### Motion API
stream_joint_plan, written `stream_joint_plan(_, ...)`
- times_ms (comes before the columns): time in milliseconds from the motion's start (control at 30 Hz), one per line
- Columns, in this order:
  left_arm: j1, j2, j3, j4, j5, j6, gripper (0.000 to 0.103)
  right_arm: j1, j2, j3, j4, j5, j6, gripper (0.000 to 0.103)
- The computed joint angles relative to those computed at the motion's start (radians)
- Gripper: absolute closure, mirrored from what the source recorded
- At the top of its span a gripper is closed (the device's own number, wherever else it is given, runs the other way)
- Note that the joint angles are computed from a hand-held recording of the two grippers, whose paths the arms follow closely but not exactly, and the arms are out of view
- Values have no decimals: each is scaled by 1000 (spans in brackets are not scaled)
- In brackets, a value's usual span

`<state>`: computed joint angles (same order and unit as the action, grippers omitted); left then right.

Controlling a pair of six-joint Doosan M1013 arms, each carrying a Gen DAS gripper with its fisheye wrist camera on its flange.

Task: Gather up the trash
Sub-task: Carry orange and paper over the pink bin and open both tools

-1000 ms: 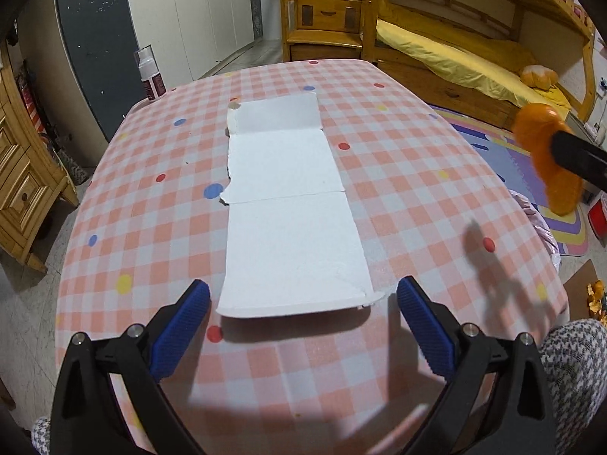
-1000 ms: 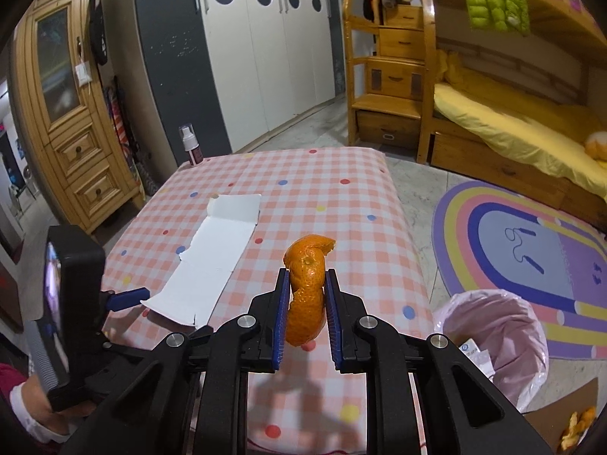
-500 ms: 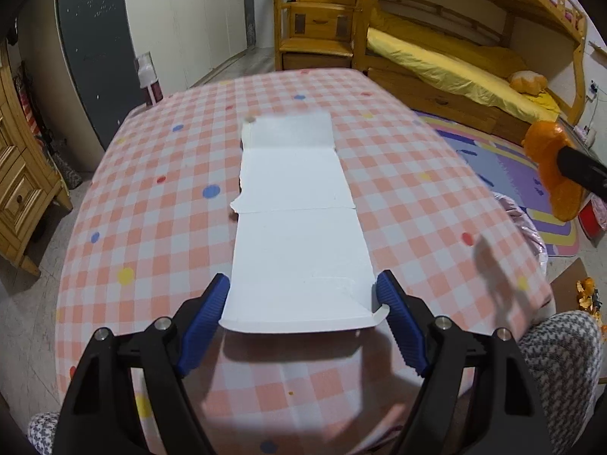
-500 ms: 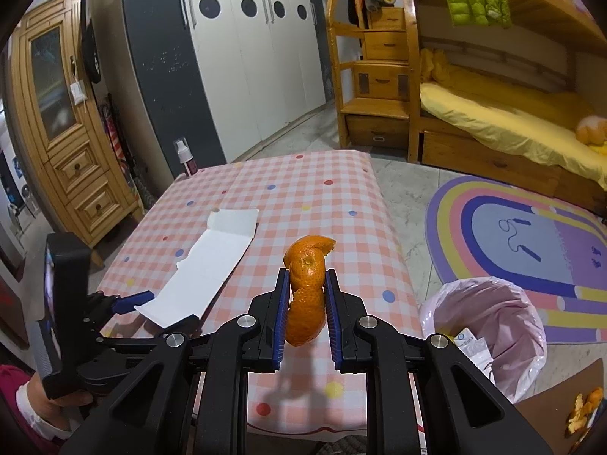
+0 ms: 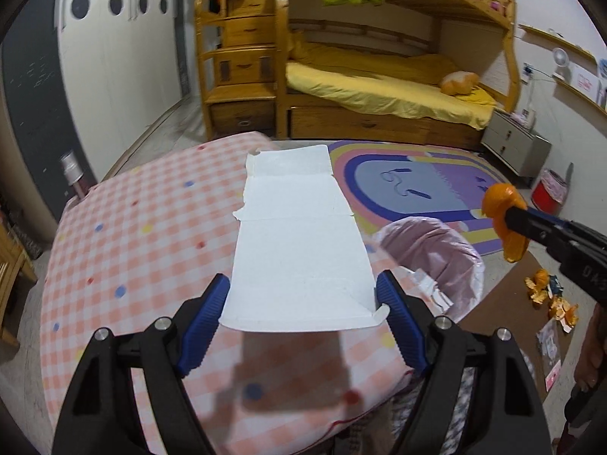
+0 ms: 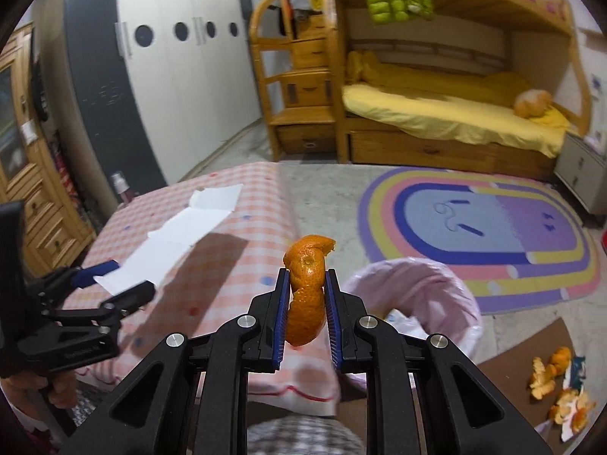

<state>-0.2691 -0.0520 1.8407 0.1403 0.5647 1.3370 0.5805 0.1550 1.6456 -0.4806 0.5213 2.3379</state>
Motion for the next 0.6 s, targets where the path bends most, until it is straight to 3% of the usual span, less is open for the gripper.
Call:
stream_joint_plan(233,-51,46,-36,-91,-21,123,26,-53,19,12,-30,70,68,84)
stream_joint_plan(400,-83,92,-67,-168,-16,229,26,-107,39,22,45,44,35,79)
stream_joint_plan(433,-87,99,-71,-178,-14,241,26,-123,45,23,87,32,9,72)
stream_joint_plan(600,-110,140,-102,-222,-5,304,26,-149,41,37,55,15,70,67)
